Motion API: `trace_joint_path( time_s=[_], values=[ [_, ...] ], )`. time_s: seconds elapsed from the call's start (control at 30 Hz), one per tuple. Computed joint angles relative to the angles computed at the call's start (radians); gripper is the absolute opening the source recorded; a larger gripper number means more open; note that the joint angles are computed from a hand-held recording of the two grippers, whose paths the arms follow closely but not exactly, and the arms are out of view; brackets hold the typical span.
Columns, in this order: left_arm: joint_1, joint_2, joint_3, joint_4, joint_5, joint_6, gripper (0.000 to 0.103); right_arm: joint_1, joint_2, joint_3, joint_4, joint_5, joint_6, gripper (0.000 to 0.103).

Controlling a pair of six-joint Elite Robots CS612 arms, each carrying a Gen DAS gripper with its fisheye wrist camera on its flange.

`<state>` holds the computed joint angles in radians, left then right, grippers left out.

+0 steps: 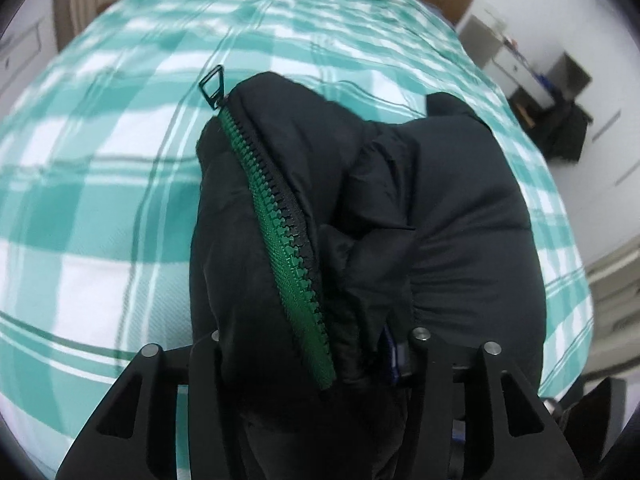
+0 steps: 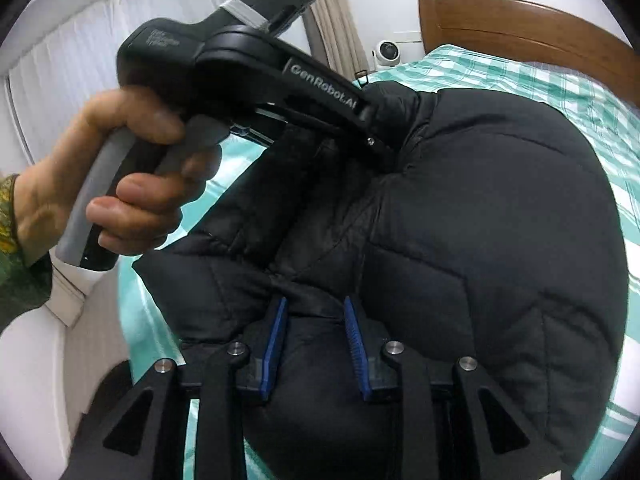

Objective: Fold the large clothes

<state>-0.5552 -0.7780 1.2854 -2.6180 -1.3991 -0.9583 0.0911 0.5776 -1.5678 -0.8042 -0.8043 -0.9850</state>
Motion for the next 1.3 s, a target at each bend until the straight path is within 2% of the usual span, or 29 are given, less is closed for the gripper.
trace_joint_path(
  time_s=[0.13, 0.4, 0.57, 0.63, 0.67, 0.73, 0.77, 0.87, 0.97, 1.1, 1.2, 1.3],
  values=[
    [0.01, 0.017, 0.024, -0.085, -0.031, -0.05, 0.052, 0.008, 0.001, 0.016, -0.012, -0.022, 0.03, 0.028],
    [0.017, 0.046, 0.039, -0.186, -0.039, -0.098, 0.054, 0.019, 0.015, 0.024, -0.078, -0.029, 0.043, 0.027],
    [0.012, 0.049, 0.034, -0.174, -0.018, -0.116, 0.055, 0.027, 0.009, 0.001, -0.06, -0.063, 0.045, 0.027],
    [0.008, 0.046, 0.027, -0.146, -0.009, -0.106, 0.055, 0.031, -0.014, 0.004, -0.023, -0.088, 0.044, 0.028],
    [0.006, 0.045, 0.023, -0.13, -0.001, -0.096, 0.055, 0.03, -0.04, 0.015, 0.029, -0.099, 0.045, 0.028],
    [0.004, 0.043, 0.024, -0.122, 0.005, -0.094, 0.055, 0.021, -0.087, 0.048, 0.12, -0.056, 0.038, 0.03],
    [0.007, 0.043, 0.03, -0.137, -0.003, -0.1, 0.056, 0.009, -0.107, 0.061, 0.135, -0.01, 0.041, 0.03],
    [0.011, 0.043, 0.049, -0.183, -0.014, -0.112, 0.056, 0.001, -0.157, 0.126, -0.01, 0.007, 0.135, 0.03],
    [0.009, 0.043, 0.061, -0.212, -0.008, -0.113, 0.057, 0.02, -0.216, 0.257, -0.201, -0.059, 0.282, 0.03],
    [0.012, 0.043, 0.083, -0.265, -0.022, -0.123, 0.058, 0.057, -0.269, 0.428, -0.329, -0.11, 0.388, 0.033],
    [0.016, 0.042, 0.102, -0.293, -0.03, -0.126, 0.058, 0.091, -0.253, 0.488, -0.343, -0.202, 0.395, 0.032],
    [0.021, 0.055, 0.1, -0.322, -0.036, -0.134, 0.059, 0.104, -0.204, 0.444, -0.45, -0.279, 0.413, 0.031]
  ],
)
